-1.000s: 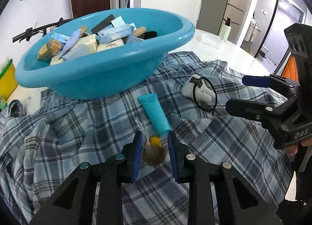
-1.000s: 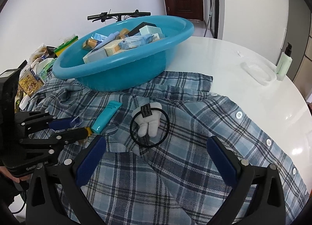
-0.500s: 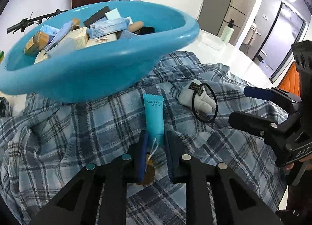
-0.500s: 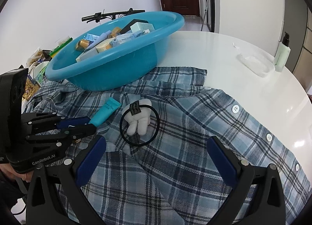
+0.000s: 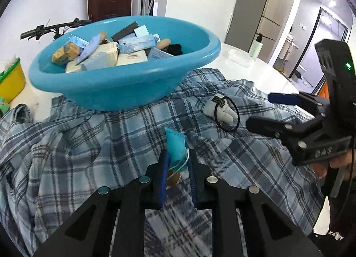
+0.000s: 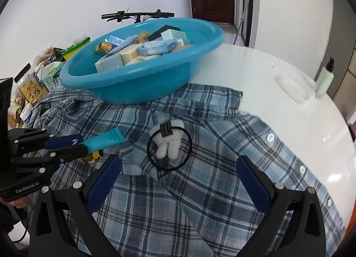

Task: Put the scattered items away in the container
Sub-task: 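Close the left gripper on the teal tube while the right grips the plush keychain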

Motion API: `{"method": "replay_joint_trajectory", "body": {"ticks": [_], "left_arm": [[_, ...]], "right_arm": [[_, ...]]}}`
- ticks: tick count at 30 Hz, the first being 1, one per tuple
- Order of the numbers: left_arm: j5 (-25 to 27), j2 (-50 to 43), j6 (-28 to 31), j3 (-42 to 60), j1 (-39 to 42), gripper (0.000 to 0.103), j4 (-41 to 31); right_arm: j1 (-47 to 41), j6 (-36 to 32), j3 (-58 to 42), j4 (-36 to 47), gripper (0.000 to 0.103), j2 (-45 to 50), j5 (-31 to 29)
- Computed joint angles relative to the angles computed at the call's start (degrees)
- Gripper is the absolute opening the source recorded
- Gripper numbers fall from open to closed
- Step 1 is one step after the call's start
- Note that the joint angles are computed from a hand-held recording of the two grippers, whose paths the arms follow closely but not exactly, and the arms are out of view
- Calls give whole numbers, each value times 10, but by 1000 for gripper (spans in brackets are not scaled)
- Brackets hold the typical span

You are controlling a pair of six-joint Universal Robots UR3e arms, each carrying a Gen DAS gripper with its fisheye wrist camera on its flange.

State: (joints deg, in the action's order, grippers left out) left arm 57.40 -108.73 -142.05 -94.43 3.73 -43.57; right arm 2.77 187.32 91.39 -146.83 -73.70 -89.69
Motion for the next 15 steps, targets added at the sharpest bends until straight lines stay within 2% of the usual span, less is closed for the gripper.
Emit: {"method": "replay_joint_trajectory", "body": {"ticks": [5, 9, 13, 15], "left_arm": [[-24, 47, 22, -40, 33, 18, -17], [-27, 70, 36, -60, 47, 18, -25], [-18, 77, 56, -74, 52, 18, -33], [-10, 73, 62, -78, 50, 18, -33]], "right_arm": [[21, -30, -54, 18, 103, 28, -35], [24, -49, -115, 49, 101, 74, -30], [24, -53, -161, 76, 84, 116, -29], [19, -53, -169, 84, 81, 130, -18]]}}
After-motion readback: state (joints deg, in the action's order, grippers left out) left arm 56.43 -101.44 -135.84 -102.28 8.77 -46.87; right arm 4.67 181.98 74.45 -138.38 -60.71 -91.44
